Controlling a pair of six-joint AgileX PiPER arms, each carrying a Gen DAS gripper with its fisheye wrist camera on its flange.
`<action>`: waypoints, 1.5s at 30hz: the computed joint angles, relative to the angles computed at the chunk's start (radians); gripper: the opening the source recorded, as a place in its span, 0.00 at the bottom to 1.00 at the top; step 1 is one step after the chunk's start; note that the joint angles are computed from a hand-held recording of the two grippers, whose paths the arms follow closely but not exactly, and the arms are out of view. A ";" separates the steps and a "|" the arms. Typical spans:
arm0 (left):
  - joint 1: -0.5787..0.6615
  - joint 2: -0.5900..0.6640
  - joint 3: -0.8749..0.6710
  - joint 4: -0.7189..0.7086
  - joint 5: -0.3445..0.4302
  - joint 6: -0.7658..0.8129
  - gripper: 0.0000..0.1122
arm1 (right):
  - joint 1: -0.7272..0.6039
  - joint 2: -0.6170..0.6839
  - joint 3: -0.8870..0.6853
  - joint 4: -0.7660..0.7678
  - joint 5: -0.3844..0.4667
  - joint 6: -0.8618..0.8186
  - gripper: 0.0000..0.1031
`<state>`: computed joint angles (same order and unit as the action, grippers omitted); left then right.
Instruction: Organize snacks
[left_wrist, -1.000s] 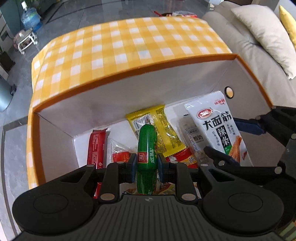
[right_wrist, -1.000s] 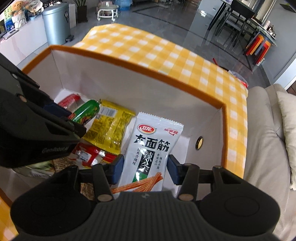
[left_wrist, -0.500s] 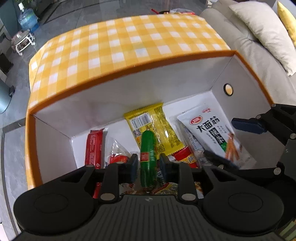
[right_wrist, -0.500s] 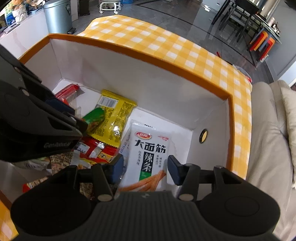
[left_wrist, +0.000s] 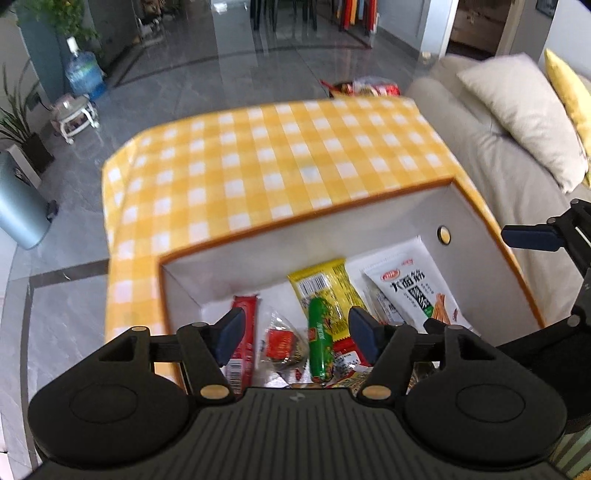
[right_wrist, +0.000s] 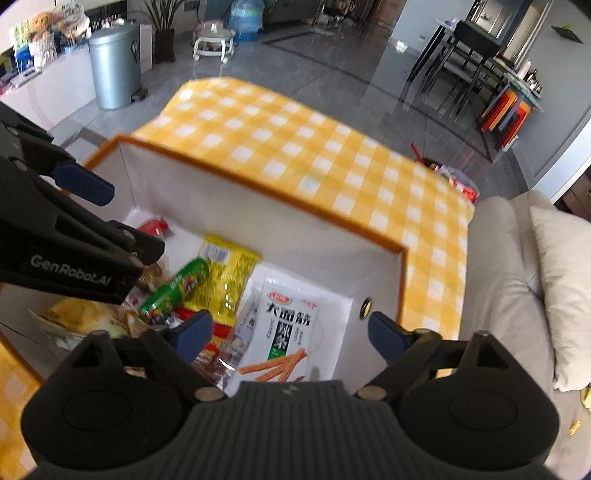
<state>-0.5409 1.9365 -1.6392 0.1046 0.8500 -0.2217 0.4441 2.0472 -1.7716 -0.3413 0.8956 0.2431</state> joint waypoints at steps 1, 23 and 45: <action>-0.002 -0.021 0.013 0.013 -0.008 -0.012 0.68 | 0.005 -0.015 0.006 -0.008 -0.003 0.010 0.88; -0.277 -0.534 0.385 0.766 0.011 -0.697 0.80 | 0.166 -0.516 0.319 -0.155 -0.113 0.432 0.96; -0.536 -0.654 0.664 0.831 0.218 -1.054 0.84 | 0.585 -0.706 0.695 -0.613 0.099 1.149 0.96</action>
